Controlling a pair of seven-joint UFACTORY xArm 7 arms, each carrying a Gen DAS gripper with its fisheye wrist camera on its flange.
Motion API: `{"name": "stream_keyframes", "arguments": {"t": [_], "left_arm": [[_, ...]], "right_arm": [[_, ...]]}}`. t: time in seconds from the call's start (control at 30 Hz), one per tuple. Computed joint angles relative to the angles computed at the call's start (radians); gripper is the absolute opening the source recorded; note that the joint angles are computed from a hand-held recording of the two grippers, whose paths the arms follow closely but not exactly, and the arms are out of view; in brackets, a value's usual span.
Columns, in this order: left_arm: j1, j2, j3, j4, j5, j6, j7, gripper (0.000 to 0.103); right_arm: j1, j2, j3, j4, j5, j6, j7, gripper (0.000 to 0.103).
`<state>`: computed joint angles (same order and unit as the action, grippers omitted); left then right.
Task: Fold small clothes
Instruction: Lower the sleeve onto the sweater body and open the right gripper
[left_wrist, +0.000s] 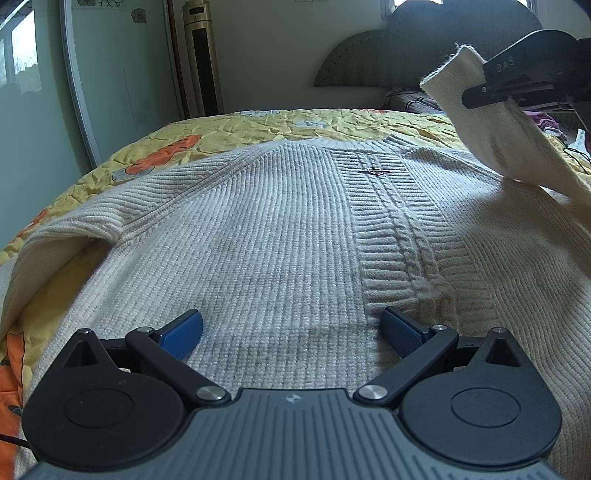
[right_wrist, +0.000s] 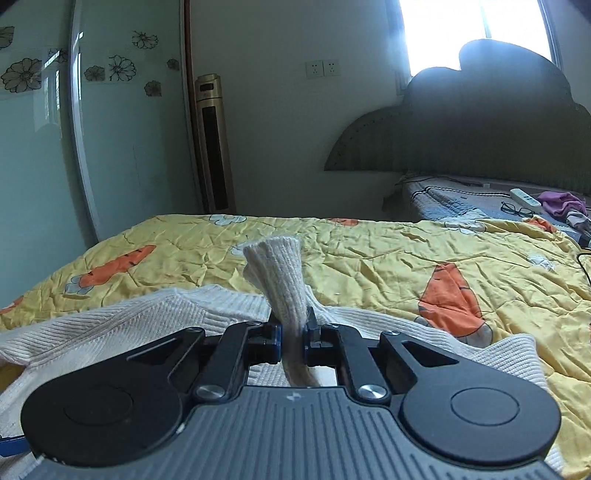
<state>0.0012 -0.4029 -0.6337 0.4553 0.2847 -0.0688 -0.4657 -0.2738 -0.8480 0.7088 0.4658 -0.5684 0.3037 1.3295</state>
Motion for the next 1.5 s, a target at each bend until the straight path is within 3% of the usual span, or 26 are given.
{"name": "stream_keyframes", "arguments": {"t": [0.27,0.47,0.8,0.97,1.1,1.17,1.23,1.37,1.43,1.5], "left_arm": [[-0.002,0.000,0.002,0.000,0.002,0.001,-0.002,0.103],[-0.002,-0.001,0.002,0.000,0.002,0.001,-0.002,0.103],[-0.001,-0.002,0.000,-0.001,0.003,0.000,-0.003,0.103],[0.000,-0.002,0.000,-0.001,0.003,0.000,-0.003,0.103],[0.000,-0.002,-0.001,-0.002,0.002,-0.001,-0.003,0.103],[0.000,-0.002,-0.001,-0.002,0.002,-0.001,-0.003,0.103],[0.000,-0.002,-0.001,-0.002,0.002,-0.001,-0.003,0.103],[0.003,-0.004,-0.003,-0.002,0.002,-0.001,-0.002,0.103],[0.003,-0.004,-0.003,-0.002,0.002,-0.002,-0.003,0.103],[0.026,-0.014,-0.029,-0.003,0.010,-0.001,-0.005,0.103]], "right_arm": [[-0.188,0.077,0.132,0.091,-0.027,-0.148,0.047,0.013],[-0.325,0.152,0.268,0.177,0.007,-0.221,-0.001,0.013],[-0.479,0.218,0.460,0.246,0.104,-0.278,-0.083,0.013],[-0.521,0.296,0.536,0.283,0.127,-0.261,-0.184,0.014],[-0.553,0.446,0.588,0.320,0.100,-0.209,-0.233,0.025],[-0.541,0.469,0.584,0.312,0.113,-0.215,-0.232,0.035],[-0.469,0.445,0.513,0.270,0.134,-0.277,-0.222,0.051],[-0.307,0.447,0.353,0.198,0.188,-0.387,-0.243,0.056],[-0.217,0.518,0.273,0.182,0.226,-0.411,-0.270,0.062],[-0.108,0.606,0.178,0.187,0.257,-0.397,-0.317,0.062]]}}
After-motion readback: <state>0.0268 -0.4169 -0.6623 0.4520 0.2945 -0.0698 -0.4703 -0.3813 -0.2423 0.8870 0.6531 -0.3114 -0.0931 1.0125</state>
